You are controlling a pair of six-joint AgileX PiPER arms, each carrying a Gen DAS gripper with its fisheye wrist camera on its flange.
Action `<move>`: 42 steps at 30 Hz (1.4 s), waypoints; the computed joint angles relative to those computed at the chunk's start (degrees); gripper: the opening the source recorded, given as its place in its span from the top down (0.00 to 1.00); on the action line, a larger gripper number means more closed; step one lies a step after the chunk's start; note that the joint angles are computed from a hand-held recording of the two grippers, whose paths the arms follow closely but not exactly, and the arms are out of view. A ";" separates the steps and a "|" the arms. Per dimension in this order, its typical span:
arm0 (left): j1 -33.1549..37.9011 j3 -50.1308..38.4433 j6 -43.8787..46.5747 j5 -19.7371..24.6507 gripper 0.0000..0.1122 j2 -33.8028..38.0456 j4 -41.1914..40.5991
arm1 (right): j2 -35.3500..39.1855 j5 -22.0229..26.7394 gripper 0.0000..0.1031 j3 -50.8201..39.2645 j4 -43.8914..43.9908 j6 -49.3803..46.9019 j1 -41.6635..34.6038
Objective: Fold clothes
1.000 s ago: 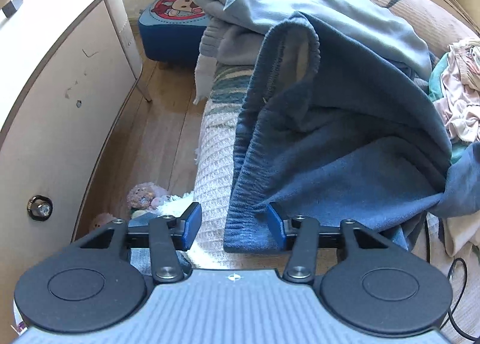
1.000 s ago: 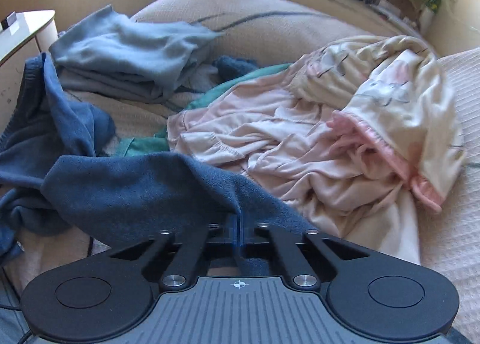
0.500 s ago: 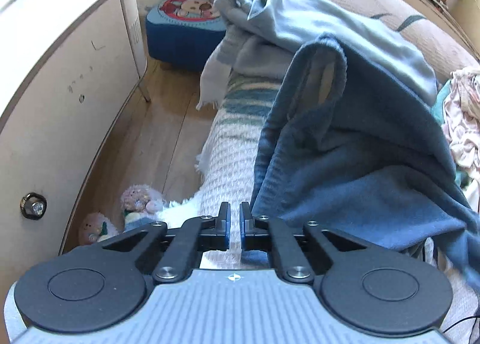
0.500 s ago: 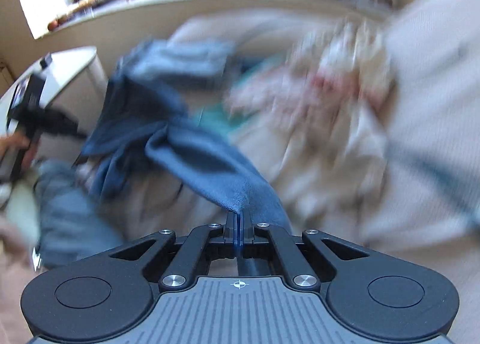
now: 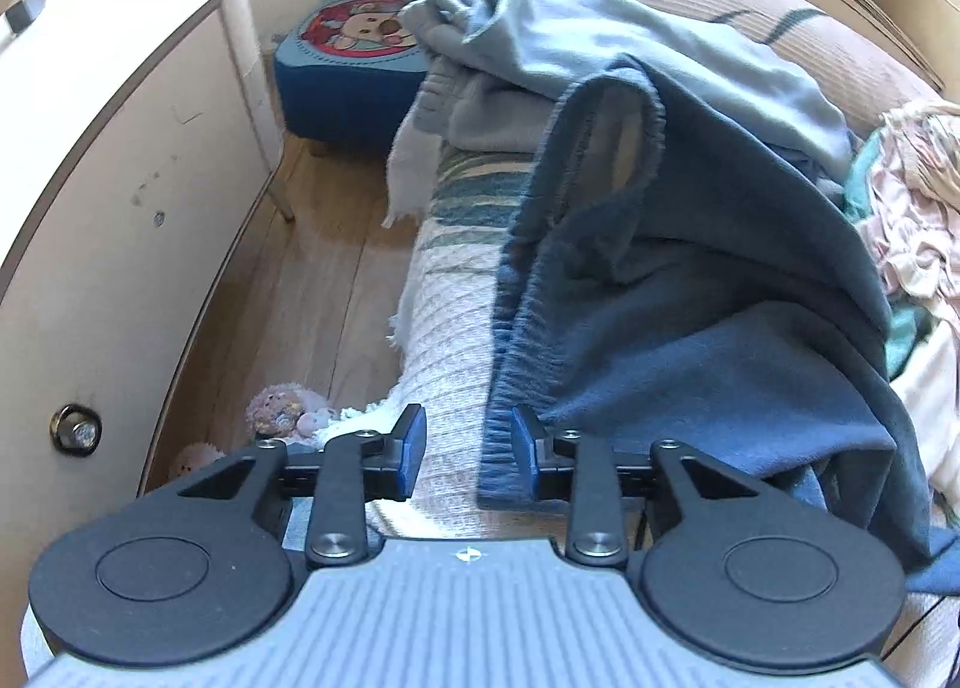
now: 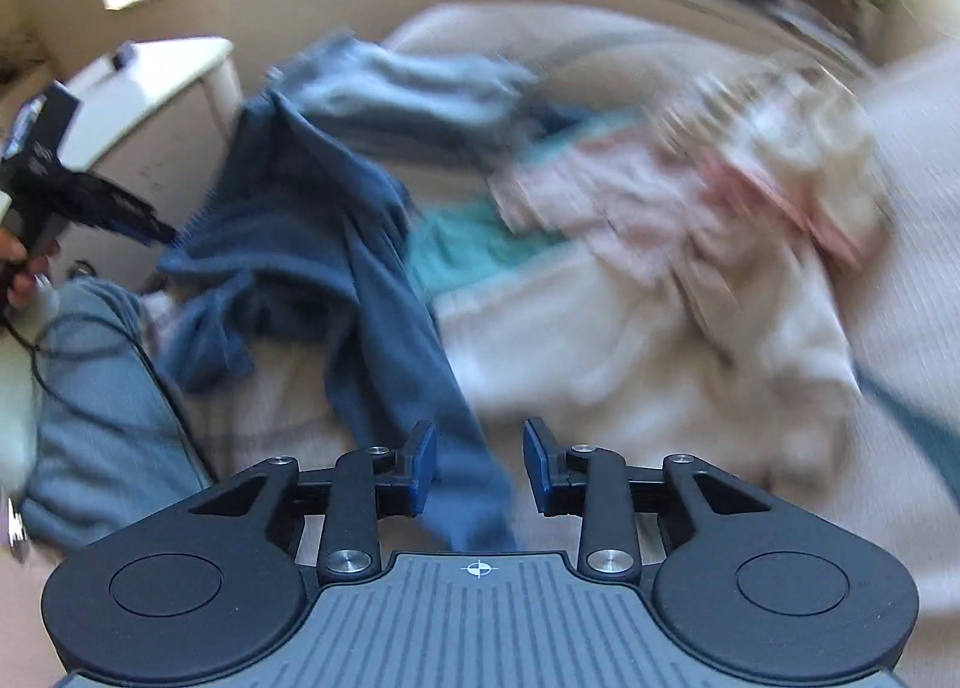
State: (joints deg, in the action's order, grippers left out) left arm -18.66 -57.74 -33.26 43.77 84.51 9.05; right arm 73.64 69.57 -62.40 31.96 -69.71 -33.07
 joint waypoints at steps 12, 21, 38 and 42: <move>-0.87 -1.71 4.71 -0.74 0.76 3.50 -4.10 | 25.64 -14.97 0.71 -9.27 7.89 3.75 22.41; 0.83 1.48 10.87 -4.99 0.96 -1.74 -10.61 | 16.27 -14.98 0.95 -5.70 15.42 1.10 17.28; -8.29 -3.27 -1.34 2.95 0.95 1.18 3.94 | 28.47 -20.47 0.94 -30.79 -10.39 16.06 27.28; -9.25 -3.77 -4.48 6.02 0.95 -0.10 8.31 | 26.64 -26.24 0.94 -26.15 -7.02 14.09 26.00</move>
